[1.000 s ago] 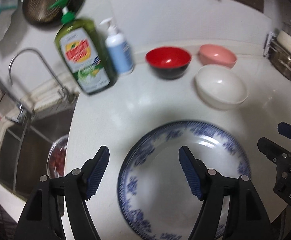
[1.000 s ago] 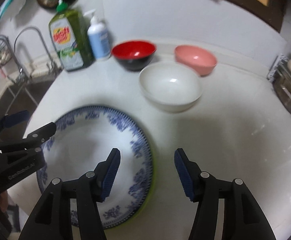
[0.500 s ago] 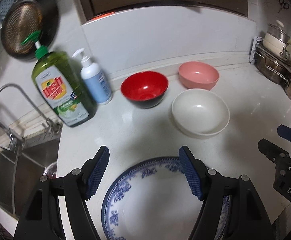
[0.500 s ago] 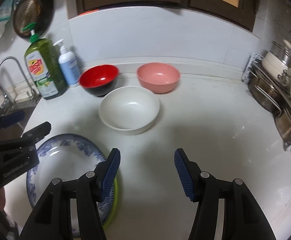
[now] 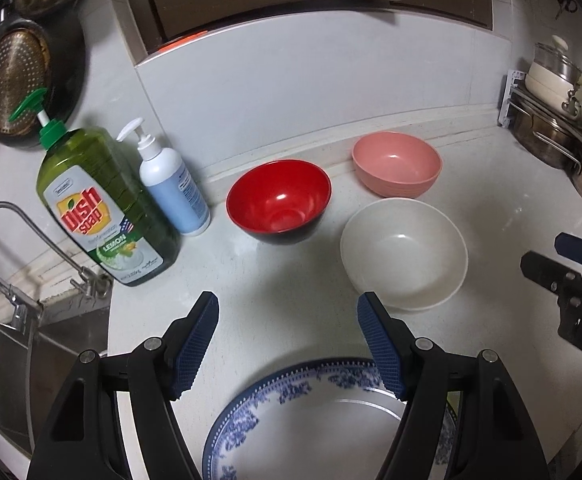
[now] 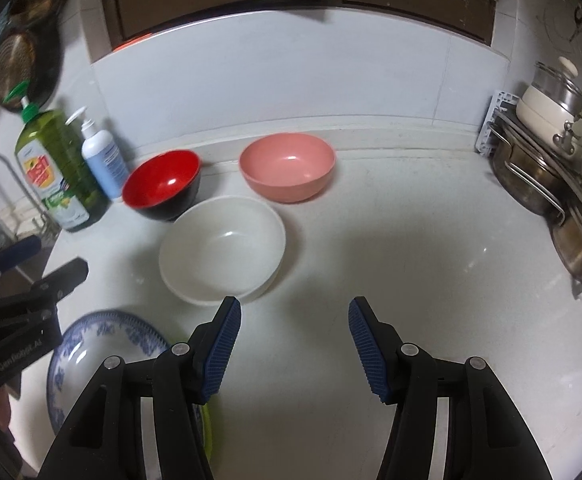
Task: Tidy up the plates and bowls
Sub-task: 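Move both grippers toward the rim of the white bowl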
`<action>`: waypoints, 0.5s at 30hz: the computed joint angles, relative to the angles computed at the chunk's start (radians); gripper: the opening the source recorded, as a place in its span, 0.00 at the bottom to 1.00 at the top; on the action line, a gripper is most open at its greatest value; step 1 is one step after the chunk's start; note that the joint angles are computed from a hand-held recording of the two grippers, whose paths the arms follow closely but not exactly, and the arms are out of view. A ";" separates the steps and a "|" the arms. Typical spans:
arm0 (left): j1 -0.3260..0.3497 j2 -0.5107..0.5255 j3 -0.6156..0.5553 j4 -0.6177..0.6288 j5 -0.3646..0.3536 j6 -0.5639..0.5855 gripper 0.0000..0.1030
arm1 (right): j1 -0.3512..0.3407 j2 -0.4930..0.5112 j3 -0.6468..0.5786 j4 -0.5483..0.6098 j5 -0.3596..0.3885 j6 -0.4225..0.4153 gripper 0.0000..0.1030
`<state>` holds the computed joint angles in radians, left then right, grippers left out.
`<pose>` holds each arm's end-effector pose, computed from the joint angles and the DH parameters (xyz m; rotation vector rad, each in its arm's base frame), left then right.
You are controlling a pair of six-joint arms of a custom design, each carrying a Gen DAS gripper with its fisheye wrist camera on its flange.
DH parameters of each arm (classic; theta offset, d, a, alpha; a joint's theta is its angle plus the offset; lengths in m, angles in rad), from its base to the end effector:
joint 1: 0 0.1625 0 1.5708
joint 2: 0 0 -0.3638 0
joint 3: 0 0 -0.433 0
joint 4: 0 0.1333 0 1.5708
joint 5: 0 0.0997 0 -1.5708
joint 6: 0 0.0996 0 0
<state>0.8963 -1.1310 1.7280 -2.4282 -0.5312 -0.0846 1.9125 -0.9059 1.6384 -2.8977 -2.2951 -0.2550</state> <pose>-0.2175 -0.6229 0.2252 0.4733 2.1150 -0.7211 0.2882 -0.6094 0.1533 0.4288 -2.3190 0.7552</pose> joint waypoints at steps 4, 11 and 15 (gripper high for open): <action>0.019 0.043 -0.041 -0.021 -0.023 0.035 0.69 | -0.010 0.020 -0.023 -0.026 0.011 -0.005 0.56; 0.059 0.128 -0.144 0.016 -0.082 0.051 0.69 | -0.040 0.061 -0.091 0.008 0.061 -0.005 0.55; 0.078 0.172 -0.193 0.041 -0.091 0.081 0.63 | -0.059 0.088 -0.147 0.095 0.091 0.027 0.54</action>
<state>0.9745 -0.9594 1.5348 -2.3876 -0.6222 -0.0039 1.8536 -0.8175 1.4915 -2.8029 -2.2038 -0.2281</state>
